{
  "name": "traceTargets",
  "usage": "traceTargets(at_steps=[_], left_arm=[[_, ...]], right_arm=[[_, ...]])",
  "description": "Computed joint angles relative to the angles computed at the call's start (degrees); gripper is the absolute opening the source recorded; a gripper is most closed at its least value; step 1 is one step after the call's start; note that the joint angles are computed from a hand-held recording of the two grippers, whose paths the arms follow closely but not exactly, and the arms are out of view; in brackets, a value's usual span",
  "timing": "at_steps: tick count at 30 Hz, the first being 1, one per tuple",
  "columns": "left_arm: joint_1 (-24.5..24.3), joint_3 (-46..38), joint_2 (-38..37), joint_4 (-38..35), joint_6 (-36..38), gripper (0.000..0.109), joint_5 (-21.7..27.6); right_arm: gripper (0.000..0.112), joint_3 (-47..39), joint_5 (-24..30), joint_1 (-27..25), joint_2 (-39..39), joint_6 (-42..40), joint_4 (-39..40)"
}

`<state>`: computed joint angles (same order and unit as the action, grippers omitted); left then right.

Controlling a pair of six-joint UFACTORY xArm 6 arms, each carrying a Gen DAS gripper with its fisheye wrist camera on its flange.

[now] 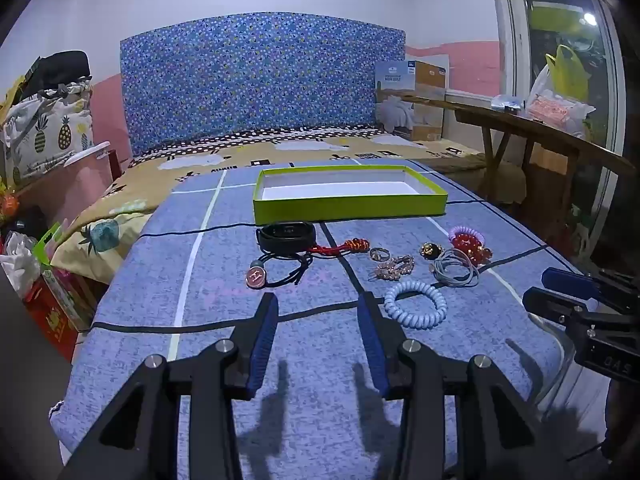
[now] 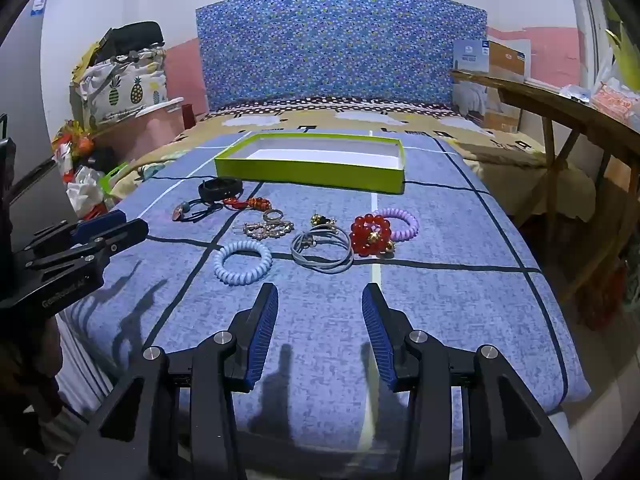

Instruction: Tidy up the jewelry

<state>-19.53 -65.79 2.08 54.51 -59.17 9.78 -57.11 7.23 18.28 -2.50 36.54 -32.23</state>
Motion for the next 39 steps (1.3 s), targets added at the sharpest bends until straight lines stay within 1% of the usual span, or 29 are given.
traceTargets(at_steps=[3, 7, 14, 16, 23, 29, 39], left_arm=[[0.0, -0.06, 0.06, -0.1, -0.05, 0.043, -0.03], [0.11, -0.3, 0.08, 1.89, -2.11, 0.043, 0.06], [-0.13, -0.24, -0.2, -0.85, -0.07, 0.043, 0.4], [0.53, 0.3, -0.1, 0.42, -1.28, 0.043, -0.84], [0.36, 0.17, 0.12, 0.23, -1.26, 0.043, -1.09], [0.1, 0.3, 0.26, -1.97, 0.4, 0.043, -1.31], [0.05, 0.35, 0.32, -3.44, 1.91, 0.043, -1.69]], right_arm=[[0.045, 0.05, -0.32, -0.05, 0.02, 0.33, -0.23], [0.045, -0.03, -0.05, 0.0, 0.0, -0.01, -0.02], [0.045, -0.13, 0.02, -0.09, 0.2, 0.15, -0.25], [0.045, -0.36, 0.13, 0.01, 0.29, 0.81, -0.99], [0.045, -0.61, -0.02, -0.07, 0.66, 0.81, -1.08], [0.045, -0.63, 0.16, 0.04, 0.57, 0.51, -0.71], [0.045, -0.7, 0.29, 0.1, 0.58, 0.36, -0.52]])
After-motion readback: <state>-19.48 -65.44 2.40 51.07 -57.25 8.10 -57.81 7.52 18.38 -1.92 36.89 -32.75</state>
